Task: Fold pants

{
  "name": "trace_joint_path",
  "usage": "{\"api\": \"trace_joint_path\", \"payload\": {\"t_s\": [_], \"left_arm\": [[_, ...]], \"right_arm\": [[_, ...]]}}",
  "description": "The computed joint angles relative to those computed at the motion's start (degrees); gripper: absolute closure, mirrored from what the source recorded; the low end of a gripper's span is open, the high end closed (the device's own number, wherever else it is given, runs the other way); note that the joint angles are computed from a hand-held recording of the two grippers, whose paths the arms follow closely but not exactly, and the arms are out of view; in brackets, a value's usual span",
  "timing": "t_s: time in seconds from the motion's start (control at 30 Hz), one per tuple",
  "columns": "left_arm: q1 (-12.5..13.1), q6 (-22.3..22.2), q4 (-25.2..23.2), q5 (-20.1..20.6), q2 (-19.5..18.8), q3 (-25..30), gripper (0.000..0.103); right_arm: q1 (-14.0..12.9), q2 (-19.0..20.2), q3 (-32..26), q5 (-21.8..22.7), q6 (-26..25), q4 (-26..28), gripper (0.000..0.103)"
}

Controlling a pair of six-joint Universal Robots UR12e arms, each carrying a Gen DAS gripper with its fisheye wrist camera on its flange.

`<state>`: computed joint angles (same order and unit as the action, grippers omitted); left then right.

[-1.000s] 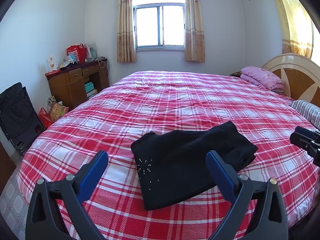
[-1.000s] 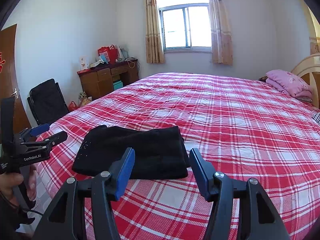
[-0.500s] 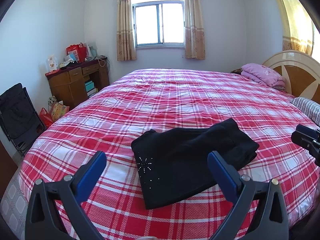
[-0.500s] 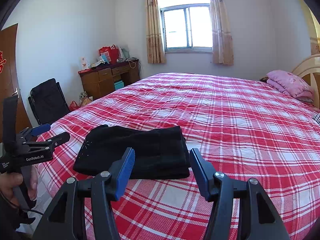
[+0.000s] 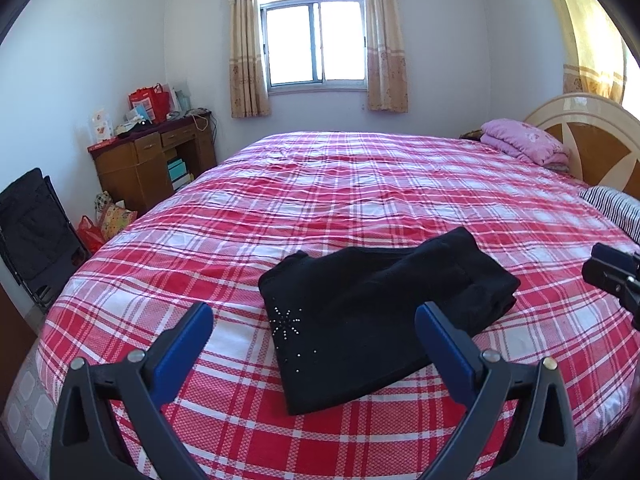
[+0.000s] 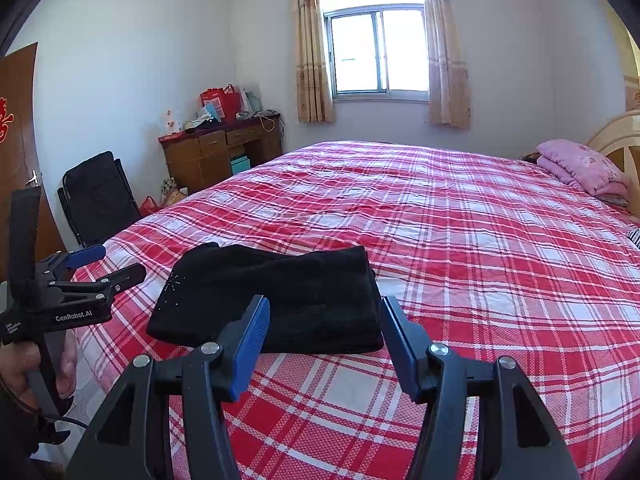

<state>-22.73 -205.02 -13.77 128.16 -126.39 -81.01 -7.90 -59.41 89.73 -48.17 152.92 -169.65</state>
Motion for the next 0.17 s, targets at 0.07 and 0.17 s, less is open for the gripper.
{"api": "trace_joint_path", "payload": {"t_s": [0.07,0.17], "left_arm": [[0.0,0.3,0.1,-0.3,-0.1,0.1,0.000],[-0.1,0.2,-0.2,-0.2,-0.2,0.2,0.000]], "right_arm": [[0.0,0.0,0.0,-0.1,-0.3,0.3,0.044],[0.1,0.0,0.0,-0.3,-0.4,0.7,0.044]]}}
